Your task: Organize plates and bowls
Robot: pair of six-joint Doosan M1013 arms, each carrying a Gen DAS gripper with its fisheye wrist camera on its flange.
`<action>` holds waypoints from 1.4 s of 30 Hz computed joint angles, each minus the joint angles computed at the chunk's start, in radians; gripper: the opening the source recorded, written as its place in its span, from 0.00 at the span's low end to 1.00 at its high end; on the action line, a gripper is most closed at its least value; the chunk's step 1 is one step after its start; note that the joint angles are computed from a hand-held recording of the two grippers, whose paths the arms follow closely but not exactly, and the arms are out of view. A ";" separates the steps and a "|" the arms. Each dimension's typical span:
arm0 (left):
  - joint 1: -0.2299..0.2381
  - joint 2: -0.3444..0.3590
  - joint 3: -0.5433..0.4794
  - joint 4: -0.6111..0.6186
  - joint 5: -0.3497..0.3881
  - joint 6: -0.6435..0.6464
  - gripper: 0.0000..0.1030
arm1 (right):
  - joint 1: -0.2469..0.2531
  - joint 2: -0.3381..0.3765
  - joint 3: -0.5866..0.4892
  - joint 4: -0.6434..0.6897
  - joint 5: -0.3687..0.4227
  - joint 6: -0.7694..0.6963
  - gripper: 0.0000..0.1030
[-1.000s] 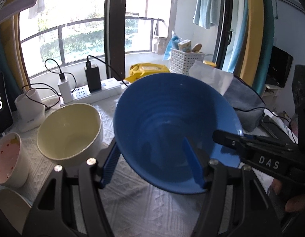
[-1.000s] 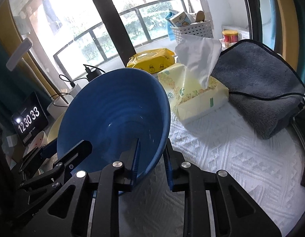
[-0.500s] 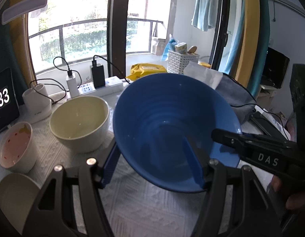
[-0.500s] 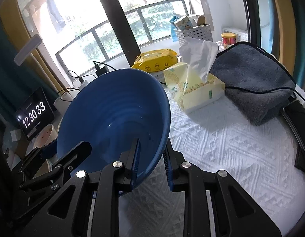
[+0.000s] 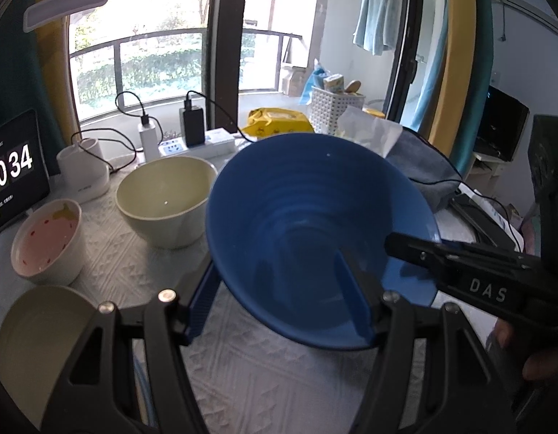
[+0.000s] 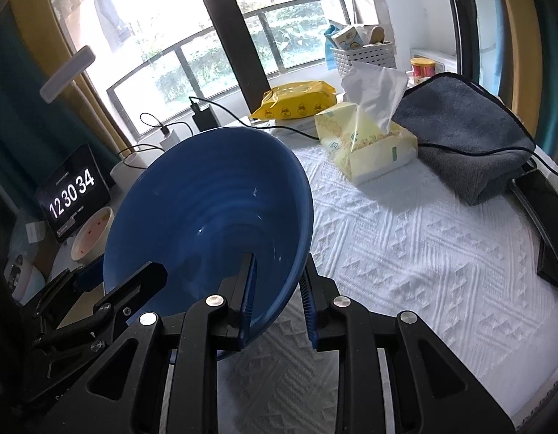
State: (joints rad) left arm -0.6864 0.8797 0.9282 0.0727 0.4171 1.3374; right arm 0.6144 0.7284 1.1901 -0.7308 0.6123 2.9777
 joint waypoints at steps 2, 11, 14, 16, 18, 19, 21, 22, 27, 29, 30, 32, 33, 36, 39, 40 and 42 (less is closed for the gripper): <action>0.000 -0.006 0.010 -0.004 0.000 0.001 0.63 | 0.003 0.001 -0.002 0.007 0.004 -0.007 0.26; 0.004 -0.045 0.083 -0.012 -0.019 0.005 0.63 | 0.018 0.004 -0.008 0.045 0.022 -0.034 0.27; 0.006 -0.055 0.102 -0.010 -0.023 0.002 0.63 | 0.023 0.007 -0.012 0.065 0.028 -0.047 0.27; 0.007 -0.061 0.113 -0.010 -0.024 0.001 0.63 | 0.025 0.009 -0.018 0.077 0.035 -0.060 0.27; 0.008 -0.066 0.123 -0.006 -0.023 -0.003 0.63 | 0.028 0.013 -0.025 0.097 0.042 -0.074 0.27; 0.008 -0.068 0.126 -0.005 -0.021 -0.006 0.63 | 0.028 0.014 -0.028 0.104 0.045 -0.080 0.27; 0.009 -0.072 0.135 -0.006 -0.020 -0.006 0.63 | 0.032 0.017 -0.036 0.110 0.055 -0.088 0.27; 0.010 -0.075 0.142 -0.005 -0.024 -0.007 0.63 | 0.033 0.018 -0.039 0.110 0.059 -0.090 0.27; 0.013 -0.088 0.164 -0.015 -0.033 -0.003 0.63 | 0.040 0.025 -0.056 0.125 0.079 -0.111 0.27; 0.014 -0.091 0.170 -0.016 -0.035 -0.003 0.63 | 0.041 0.029 -0.064 0.143 0.087 -0.124 0.27; 0.014 -0.092 0.171 -0.019 -0.034 -0.001 0.63 | 0.042 0.031 -0.068 0.146 0.091 -0.127 0.27; 0.015 -0.093 0.174 -0.031 -0.034 0.009 0.63 | 0.044 0.032 -0.070 0.143 0.096 -0.124 0.27; 0.016 -0.094 0.176 -0.040 -0.035 0.019 0.63 | 0.044 0.033 -0.072 0.144 0.100 -0.122 0.27; 0.017 -0.094 0.175 -0.052 -0.027 0.037 0.63 | 0.045 0.034 -0.075 0.144 0.104 -0.114 0.33; 0.018 -0.092 0.172 -0.045 -0.014 0.030 0.64 | 0.047 0.034 -0.077 0.134 0.107 -0.109 0.34; 0.019 -0.093 0.173 -0.048 -0.012 0.030 0.64 | 0.047 0.034 -0.079 0.128 0.108 -0.107 0.34; 0.022 -0.094 0.174 -0.052 -0.010 0.027 0.64 | 0.047 0.033 -0.080 0.123 0.109 -0.105 0.34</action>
State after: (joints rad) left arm -0.6645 0.7853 1.1018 0.0205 0.4068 1.3644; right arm 0.6618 0.7614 1.1099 -0.6082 0.7218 2.8728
